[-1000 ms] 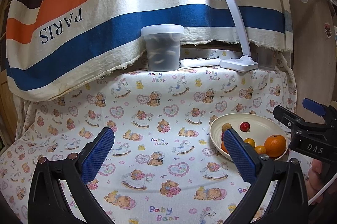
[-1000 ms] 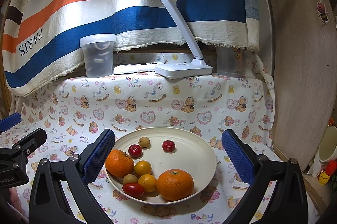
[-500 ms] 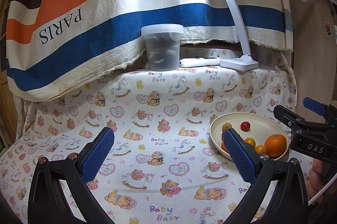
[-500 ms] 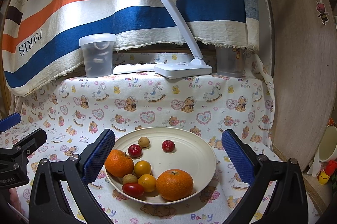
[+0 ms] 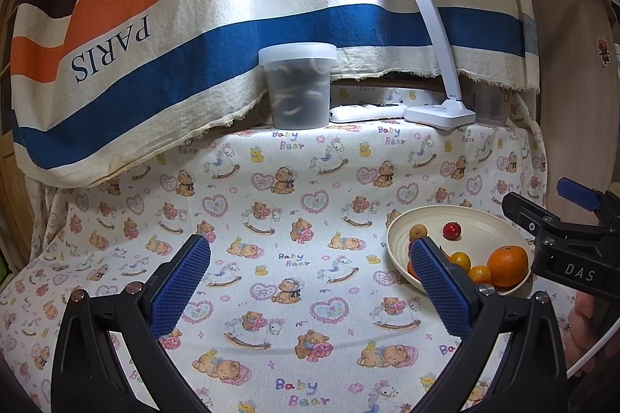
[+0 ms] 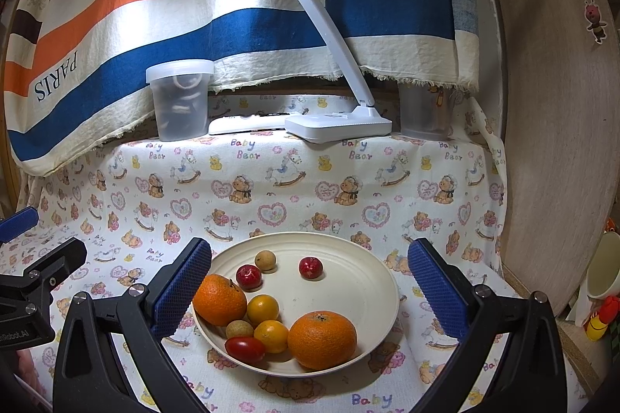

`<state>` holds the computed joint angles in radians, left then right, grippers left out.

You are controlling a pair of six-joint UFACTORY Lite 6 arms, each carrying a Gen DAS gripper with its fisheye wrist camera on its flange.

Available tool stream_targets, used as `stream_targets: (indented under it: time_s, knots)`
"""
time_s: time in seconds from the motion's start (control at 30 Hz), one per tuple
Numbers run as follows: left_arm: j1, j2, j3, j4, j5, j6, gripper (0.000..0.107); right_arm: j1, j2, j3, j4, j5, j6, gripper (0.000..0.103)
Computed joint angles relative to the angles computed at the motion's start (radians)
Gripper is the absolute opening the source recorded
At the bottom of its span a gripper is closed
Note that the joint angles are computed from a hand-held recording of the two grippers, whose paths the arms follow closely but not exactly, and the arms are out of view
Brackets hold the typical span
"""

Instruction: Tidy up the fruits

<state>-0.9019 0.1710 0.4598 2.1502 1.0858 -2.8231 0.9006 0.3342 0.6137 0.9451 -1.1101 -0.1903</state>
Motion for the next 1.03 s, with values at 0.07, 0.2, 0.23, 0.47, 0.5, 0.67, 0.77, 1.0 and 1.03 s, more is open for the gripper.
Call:
stream_targets:
  time_s: [0.07,0.2,0.23,0.47,0.5,0.67,0.77,1.0,1.03]
  knots:
    - [0.001,0.001,0.0,0.001,0.0,0.0,0.103,-0.001,0.004,0.004,-0.002,-0.001,-0.002,0.102]
    - [0.001,0.002,0.002,-0.002,-0.001,0.001,0.103,-0.003,0.002,0.004,-0.002,0.004,-0.003,0.102]
    - [0.003,0.002,0.0,0.0,0.0,-0.003,0.103,-0.002,0.002,0.005,-0.002,0.003,-0.003,0.102]
    - [0.01,-0.004,-0.011,0.01,0.002,-0.01,0.103,-0.002,0.002,0.007,0.0,0.002,-0.005,0.102]
    - [0.008,-0.001,-0.005,0.008,0.002,-0.009,0.103,0.0,0.002,0.005,0.003,0.0,-0.005,0.102]
    - [0.016,-0.01,-0.015,0.019,0.0,-0.013,0.103,-0.001,0.0,0.004,0.001,0.003,-0.004,0.102]
    - [0.017,-0.009,-0.016,0.021,0.0,-0.013,0.103,-0.001,-0.001,0.003,0.001,0.002,-0.005,0.102]
    - [0.012,-0.005,-0.011,0.014,0.0,-0.01,0.103,-0.002,-0.004,0.0,-0.002,0.004,-0.005,0.102]
    - [0.012,-0.006,-0.013,0.013,0.002,-0.011,0.103,-0.003,-0.004,0.001,-0.002,0.004,-0.005,0.102]
